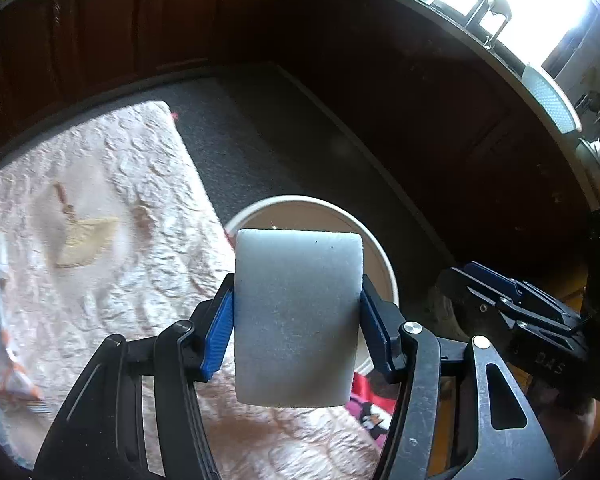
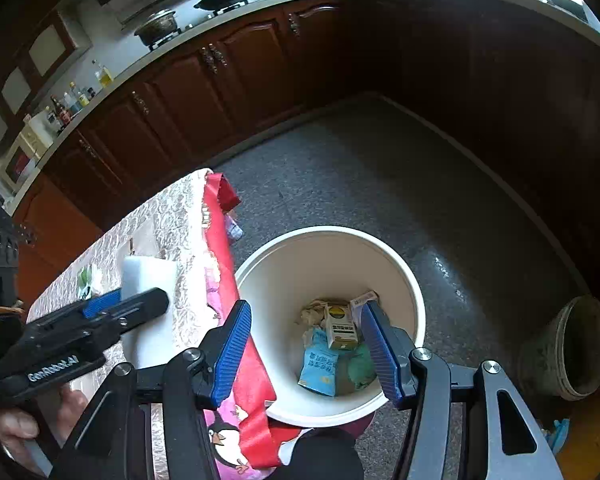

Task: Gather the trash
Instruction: 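Carry foam block and medicine box to the bucket and release both, then return both open grippers over the table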

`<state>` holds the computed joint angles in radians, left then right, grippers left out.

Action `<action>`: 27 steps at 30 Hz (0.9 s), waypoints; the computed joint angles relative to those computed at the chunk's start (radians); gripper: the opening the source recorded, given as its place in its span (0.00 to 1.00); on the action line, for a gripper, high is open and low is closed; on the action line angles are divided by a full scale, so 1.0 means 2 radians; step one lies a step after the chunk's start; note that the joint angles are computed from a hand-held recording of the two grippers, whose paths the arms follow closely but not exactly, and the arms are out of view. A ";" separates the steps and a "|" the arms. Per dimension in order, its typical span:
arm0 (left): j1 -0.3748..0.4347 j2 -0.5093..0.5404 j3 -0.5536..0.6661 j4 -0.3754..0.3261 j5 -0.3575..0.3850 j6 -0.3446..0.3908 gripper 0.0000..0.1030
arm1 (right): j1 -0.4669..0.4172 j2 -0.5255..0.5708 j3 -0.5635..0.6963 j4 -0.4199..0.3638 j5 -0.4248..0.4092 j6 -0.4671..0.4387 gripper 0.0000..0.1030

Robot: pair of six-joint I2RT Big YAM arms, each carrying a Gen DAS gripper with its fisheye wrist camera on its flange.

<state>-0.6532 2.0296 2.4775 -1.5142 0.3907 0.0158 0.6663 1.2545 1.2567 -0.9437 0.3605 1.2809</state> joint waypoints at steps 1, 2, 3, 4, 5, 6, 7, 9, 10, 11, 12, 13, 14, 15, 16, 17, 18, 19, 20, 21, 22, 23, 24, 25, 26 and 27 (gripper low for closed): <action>-0.001 0.004 0.004 -0.005 0.003 0.000 0.57 | 0.000 -0.002 -0.002 0.000 0.001 0.002 0.54; -0.002 0.006 0.006 -0.008 0.006 0.001 0.59 | 0.000 -0.004 -0.004 -0.001 0.002 0.004 0.54; -0.001 0.005 0.005 -0.008 0.008 0.000 0.63 | 0.000 -0.005 -0.005 -0.001 0.003 0.006 0.54; -0.001 0.003 0.001 -0.005 0.010 -0.002 0.66 | -0.001 -0.008 -0.008 -0.001 0.004 0.008 0.54; 0.000 0.001 -0.002 -0.003 0.012 -0.005 0.66 | -0.001 -0.008 -0.009 -0.002 0.003 0.009 0.54; 0.000 0.000 -0.003 -0.005 0.014 -0.006 0.68 | -0.001 -0.009 -0.009 -0.002 0.002 0.010 0.54; 0.001 -0.001 -0.002 -0.006 0.015 -0.005 0.69 | -0.001 -0.009 -0.009 -0.003 0.001 0.011 0.55; 0.002 -0.013 -0.019 0.003 0.011 -0.002 0.69 | 0.000 -0.008 -0.009 -0.003 0.000 0.013 0.55; 0.003 -0.019 -0.026 0.008 0.008 0.001 0.69 | 0.001 -0.008 -0.008 -0.003 0.000 0.013 0.56; 0.004 -0.024 -0.033 0.012 0.004 0.002 0.69 | 0.001 -0.006 -0.006 -0.001 0.001 0.012 0.61; 0.004 -0.029 -0.040 0.016 0.001 0.003 0.69 | 0.001 -0.005 -0.005 0.000 0.002 0.010 0.62; 0.005 -0.036 -0.050 0.022 -0.002 0.004 0.69 | 0.002 -0.003 -0.002 -0.001 0.003 0.008 0.63; 0.007 -0.045 -0.061 0.031 -0.006 0.004 0.69 | 0.003 0.000 0.001 -0.001 0.004 0.007 0.63; 0.009 -0.052 -0.072 0.038 -0.009 0.005 0.69 | 0.004 0.003 0.005 0.000 0.004 0.005 0.63; 0.012 -0.060 -0.083 0.046 -0.015 0.005 0.69 | 0.005 0.005 0.006 0.001 0.004 0.003 0.63; 0.014 -0.066 -0.090 0.051 -0.019 0.005 0.69 | 0.007 0.008 0.011 0.001 0.005 0.000 0.63; 0.016 -0.072 -0.098 0.057 -0.021 0.004 0.69 | 0.008 0.011 0.013 0.002 0.005 -0.003 0.63; 0.019 -0.077 -0.104 0.063 -0.024 0.003 0.69 | 0.010 0.016 0.019 0.002 0.006 -0.007 0.63; 0.022 -0.085 -0.114 0.071 -0.028 0.004 0.69 | 0.011 0.019 0.023 0.002 0.007 -0.009 0.63; 0.025 -0.090 -0.120 0.077 -0.031 0.005 0.69 | 0.013 0.023 0.027 0.002 0.009 -0.011 0.63; 0.029 -0.099 -0.130 0.084 -0.035 0.007 0.69 | 0.015 0.026 0.031 0.001 0.011 -0.012 0.63; 0.032 -0.102 -0.133 0.088 -0.040 0.010 0.69 | 0.018 0.030 0.036 0.002 0.014 -0.015 0.63; 0.034 -0.105 -0.137 0.091 -0.044 0.012 0.69 | 0.020 0.034 0.041 0.002 0.017 -0.018 0.63; 0.037 -0.114 -0.147 0.099 -0.050 0.016 0.69 | 0.023 0.038 0.046 0.001 0.019 -0.020 0.63; 0.040 -0.121 -0.156 0.105 -0.053 0.018 0.69 | 0.026 0.044 0.054 0.000 0.019 -0.023 0.63; 0.044 -0.127 -0.164 0.110 -0.054 0.022 0.69 | 0.027 0.046 0.058 0.001 0.018 -0.026 0.63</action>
